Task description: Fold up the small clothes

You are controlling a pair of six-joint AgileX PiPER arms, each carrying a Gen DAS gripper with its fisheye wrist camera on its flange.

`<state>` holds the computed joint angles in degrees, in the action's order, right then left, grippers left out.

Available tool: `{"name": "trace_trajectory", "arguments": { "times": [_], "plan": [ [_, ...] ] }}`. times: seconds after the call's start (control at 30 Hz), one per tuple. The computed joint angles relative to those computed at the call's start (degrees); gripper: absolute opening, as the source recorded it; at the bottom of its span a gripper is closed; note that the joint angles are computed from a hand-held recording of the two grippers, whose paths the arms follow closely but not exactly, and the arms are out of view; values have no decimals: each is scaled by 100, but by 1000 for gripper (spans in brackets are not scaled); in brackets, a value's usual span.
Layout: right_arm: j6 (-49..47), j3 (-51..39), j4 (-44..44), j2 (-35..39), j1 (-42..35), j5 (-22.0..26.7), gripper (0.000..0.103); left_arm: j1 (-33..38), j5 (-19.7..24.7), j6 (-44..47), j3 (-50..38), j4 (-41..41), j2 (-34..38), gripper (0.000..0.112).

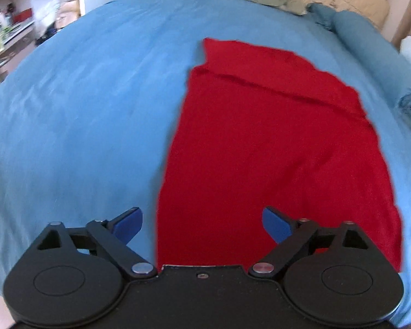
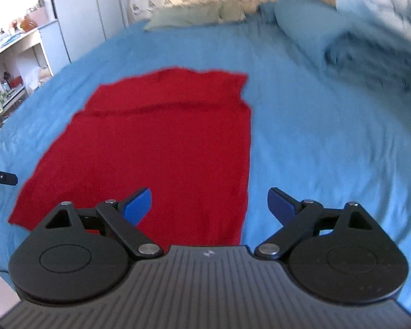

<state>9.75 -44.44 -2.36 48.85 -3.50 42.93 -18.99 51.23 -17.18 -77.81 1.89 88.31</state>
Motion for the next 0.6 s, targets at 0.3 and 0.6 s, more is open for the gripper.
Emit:
{"name": "trace_trajectory", "arguments": {
  "times": [0.3, 0.6],
  "plan": [
    [2219, 1372, -1294, -11, 843, -676, 95, -85, -1084, -686, 1279, 344, -200, 64],
    [2013, 1713, -593, -72, 560, -688, 87, -49, -1517, -1006, 1782, 548, -427, 55]
  ]
}}
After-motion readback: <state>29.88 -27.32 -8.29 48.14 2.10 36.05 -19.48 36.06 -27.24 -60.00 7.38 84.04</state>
